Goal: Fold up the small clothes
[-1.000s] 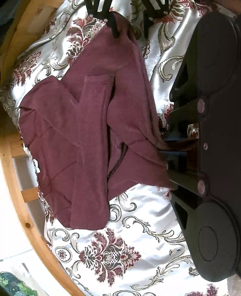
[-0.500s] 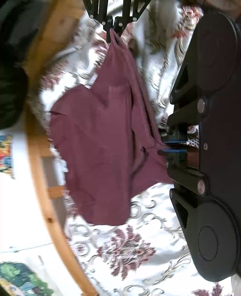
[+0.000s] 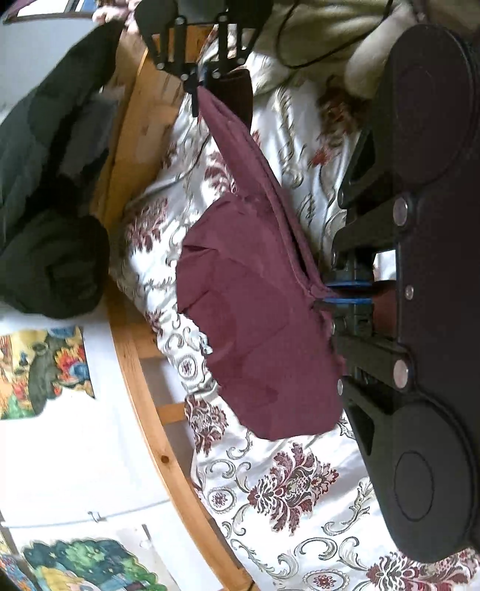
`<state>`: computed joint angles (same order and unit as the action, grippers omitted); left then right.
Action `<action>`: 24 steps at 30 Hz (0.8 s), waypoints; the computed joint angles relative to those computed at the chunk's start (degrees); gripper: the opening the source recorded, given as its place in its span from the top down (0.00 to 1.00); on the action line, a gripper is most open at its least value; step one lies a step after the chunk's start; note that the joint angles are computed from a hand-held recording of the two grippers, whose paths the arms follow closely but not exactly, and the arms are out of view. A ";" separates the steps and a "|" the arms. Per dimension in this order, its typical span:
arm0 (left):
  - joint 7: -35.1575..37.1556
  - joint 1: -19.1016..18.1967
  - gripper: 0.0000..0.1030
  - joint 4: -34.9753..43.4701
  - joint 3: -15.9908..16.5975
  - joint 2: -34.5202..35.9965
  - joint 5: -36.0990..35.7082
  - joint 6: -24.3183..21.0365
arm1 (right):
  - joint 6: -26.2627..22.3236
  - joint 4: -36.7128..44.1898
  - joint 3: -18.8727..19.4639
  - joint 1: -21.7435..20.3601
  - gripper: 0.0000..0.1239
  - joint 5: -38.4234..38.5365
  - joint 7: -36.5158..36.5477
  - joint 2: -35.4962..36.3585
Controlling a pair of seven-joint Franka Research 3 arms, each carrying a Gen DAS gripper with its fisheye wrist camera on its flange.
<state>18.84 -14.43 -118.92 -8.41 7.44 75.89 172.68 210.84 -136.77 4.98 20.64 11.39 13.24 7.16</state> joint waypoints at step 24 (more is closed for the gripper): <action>7.50 -1.32 0.94 57.29 12.22 43.68 -11.92 -6.44 | -18.45 71.87 -25.74 17.33 0.95 36.60 3.10 50.81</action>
<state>26.34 -15.74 -61.63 3.81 51.11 63.97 166.25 192.39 -64.90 -20.76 37.97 47.99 16.34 57.97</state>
